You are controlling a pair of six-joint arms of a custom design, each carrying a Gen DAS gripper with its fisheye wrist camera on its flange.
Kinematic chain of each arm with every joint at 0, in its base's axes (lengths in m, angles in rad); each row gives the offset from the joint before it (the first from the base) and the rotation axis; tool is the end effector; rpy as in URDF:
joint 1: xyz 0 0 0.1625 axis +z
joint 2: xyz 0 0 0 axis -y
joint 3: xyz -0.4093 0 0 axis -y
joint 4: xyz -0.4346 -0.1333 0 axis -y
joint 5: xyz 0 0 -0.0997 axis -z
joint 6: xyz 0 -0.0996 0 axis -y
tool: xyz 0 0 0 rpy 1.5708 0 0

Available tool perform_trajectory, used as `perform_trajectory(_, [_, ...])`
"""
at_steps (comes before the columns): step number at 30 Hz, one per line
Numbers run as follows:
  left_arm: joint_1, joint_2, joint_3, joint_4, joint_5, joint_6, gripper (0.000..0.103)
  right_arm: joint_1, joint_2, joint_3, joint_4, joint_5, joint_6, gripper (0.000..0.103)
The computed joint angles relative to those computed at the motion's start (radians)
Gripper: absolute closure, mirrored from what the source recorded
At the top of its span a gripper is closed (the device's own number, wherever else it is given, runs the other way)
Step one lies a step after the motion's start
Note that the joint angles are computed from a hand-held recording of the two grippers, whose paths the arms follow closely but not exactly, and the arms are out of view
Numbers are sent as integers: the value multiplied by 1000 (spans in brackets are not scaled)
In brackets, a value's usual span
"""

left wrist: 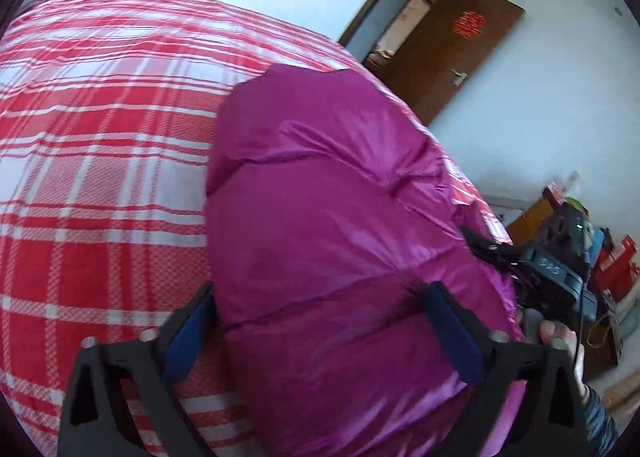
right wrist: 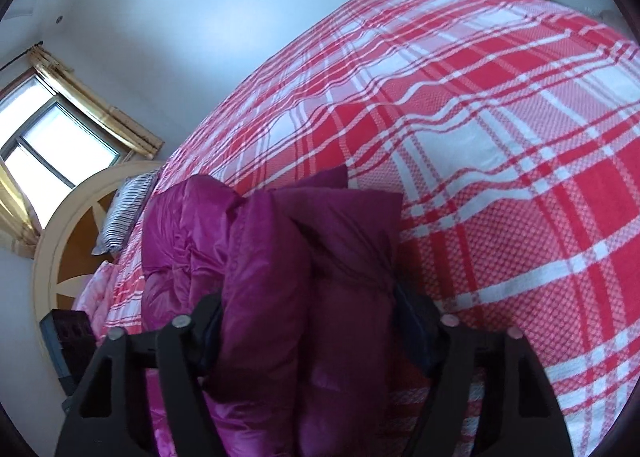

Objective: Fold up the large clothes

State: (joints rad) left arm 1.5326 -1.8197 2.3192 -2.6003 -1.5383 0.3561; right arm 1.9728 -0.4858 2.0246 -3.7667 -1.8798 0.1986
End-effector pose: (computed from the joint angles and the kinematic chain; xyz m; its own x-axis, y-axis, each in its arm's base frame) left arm 0.1205 -0.4219 0.3155 -0.9252 0.3210 -0.2025 0.3793 0.8005 -0.4641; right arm 0.2954 -0.4316 -0.0950 -0.9918 -0.0541 0.1155 -0.1164 0.7541 -0.6463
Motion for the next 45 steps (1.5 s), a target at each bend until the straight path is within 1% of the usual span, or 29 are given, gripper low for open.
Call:
perform_trajectory(1, [-1,-12,8,1,-4,4,28,-3,1,3,-2,23,-4,56])
perform_trajectory(2, [-21,-37,33,-20,15,9,32,0,2,6,-8,27,-4,61])
perform_trajectory(3, [-36,-56,49,-27,31,20,40,5,2,10,-15,32,-2,70])
perform_trajectory(4, [-47,-73,61,-33,41,26,49,15,3,14,-28,32,-2,76])
perform_trajectory(5, [-63,-101,76,-31,54,28,53,28,4,17,-38,23,-5,78])
perform_trajectory(6, [-70,-120,80,-19,55,18,61,43,3,19,-43,10,-5,81])
perform_trajectory(7, [-67,-144,78,2,36,4,67,61,-1,24,-51,0,-2,82])
perform_trajectory(8, [-71,-189,81,30,15,-4,68,75,-2,27,-59,2,2,83])
perform_trajectory(9, [-81,-223,87,43,17,5,70,89,-6,29,-64,6,2,83])
perform_trajectory(11, [-113,-314,106,69,44,28,71,127,-14,25,-52,7,4,84])
perform_trajectory(13, [-127,-400,113,106,64,49,73,167,-13,4,-28,13,7,84])
perform_trajectory(14, [-126,-455,108,141,68,45,73,182,-9,-10,-14,18,11,85])
perform_trajectory(15, [-115,-486,97,167,63,41,74,197,-4,-26,4,27,17,85])
perform_trajectory(17, [-113,-548,79,226,104,27,74,224,17,-68,39,76,28,85])
perform_trajectory(18, [-87,-569,62,248,95,30,74,234,27,-89,59,90,28,85])
perform_trajectory(21, [-8,-617,18,262,76,72,74,269,78,-180,138,145,27,85])
perform_trajectory(22, [12,-607,5,251,71,80,74,278,101,-217,163,168,23,85])
perform_trajectory(24, [71,-619,-25,249,68,106,74,286,146,-289,215,218,30,85])
perform_trajectory(26, [121,-604,-44,219,67,129,74,301,195,-367,276,256,35,85])
perform_trajectory(28, [166,-589,-60,196,76,148,74,314,247,-452,341,278,29,85])
perform_trajectory(31, [255,-544,-89,137,61,173,74,326,324,-578,445,306,23,85])
perform_trajectory(33, [314,-517,-100,95,45,195,74,335,380,-669,518,313,22,85])
perform_trajectory(36, [400,-467,-118,39,4,228,74,349,440,-768,597,293,10,85])
perform_trajectory(39, [467,-410,-144,12,-21,233,74,357,494,-857,666,261,14,86])
perform_trajectory(41, [486,-379,-149,-4,-15,226,73,360,525,-904,700,245,15,86])
perform_trajectory(42, [492,-379,-145,-4,-13,221,69,362,535,-914,709,234,14,86])
perform_trajectory(43, [505,-370,-143,-15,-8,215,59,362,552,-936,726,223,13,86])
perform_trajectory(44, [516,-354,-141,-36,3,203,55,365,548,-922,721,216,16,86])
perform_trajectory(45, [530,-350,-141,-39,-5,201,50,364,558,-932,730,204,18,86])
